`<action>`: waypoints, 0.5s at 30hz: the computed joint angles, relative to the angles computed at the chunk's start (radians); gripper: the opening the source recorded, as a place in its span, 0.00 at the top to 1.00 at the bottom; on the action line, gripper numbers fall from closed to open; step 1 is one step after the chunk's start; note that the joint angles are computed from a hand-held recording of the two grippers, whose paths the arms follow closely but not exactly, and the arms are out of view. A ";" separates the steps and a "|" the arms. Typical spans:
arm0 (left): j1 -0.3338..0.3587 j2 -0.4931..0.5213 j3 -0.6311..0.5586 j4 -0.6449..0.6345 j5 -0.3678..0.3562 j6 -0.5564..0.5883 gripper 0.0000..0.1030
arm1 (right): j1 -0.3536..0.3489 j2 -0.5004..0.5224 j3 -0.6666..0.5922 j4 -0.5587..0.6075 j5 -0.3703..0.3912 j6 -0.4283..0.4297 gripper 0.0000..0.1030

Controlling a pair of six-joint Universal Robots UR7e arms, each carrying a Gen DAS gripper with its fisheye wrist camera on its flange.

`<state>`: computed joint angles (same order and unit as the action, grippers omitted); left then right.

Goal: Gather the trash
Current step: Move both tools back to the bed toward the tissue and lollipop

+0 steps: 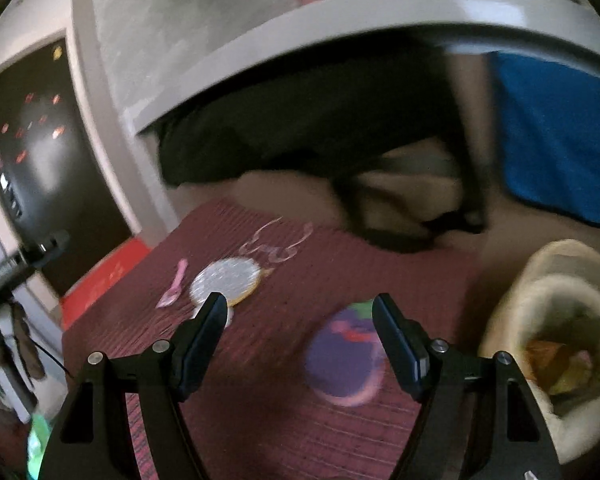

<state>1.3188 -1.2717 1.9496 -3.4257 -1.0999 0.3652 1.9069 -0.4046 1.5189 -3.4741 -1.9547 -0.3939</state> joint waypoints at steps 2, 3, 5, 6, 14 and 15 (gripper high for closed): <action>0.023 -0.031 0.001 -0.009 0.008 0.011 0.51 | 0.013 0.045 -0.059 0.067 -0.002 -0.006 0.29; 0.034 -0.044 0.003 -0.019 0.012 0.019 0.51 | 0.019 0.070 -0.092 0.098 -0.005 -0.012 0.29; 0.054 -0.061 0.006 -0.030 0.013 0.025 0.51 | 0.035 0.130 -0.169 0.166 -0.021 -0.030 0.29; 0.069 -0.068 0.005 -0.028 0.008 0.024 0.51 | 0.041 0.158 -0.207 0.201 -0.029 -0.036 0.29; 0.175 -0.051 -0.039 0.058 -0.091 -0.044 0.51 | 0.065 0.376 -0.560 0.487 -0.117 -0.039 0.32; 0.189 -0.041 -0.048 0.070 -0.105 -0.052 0.51 | 0.065 0.397 -0.597 0.506 -0.129 -0.042 0.32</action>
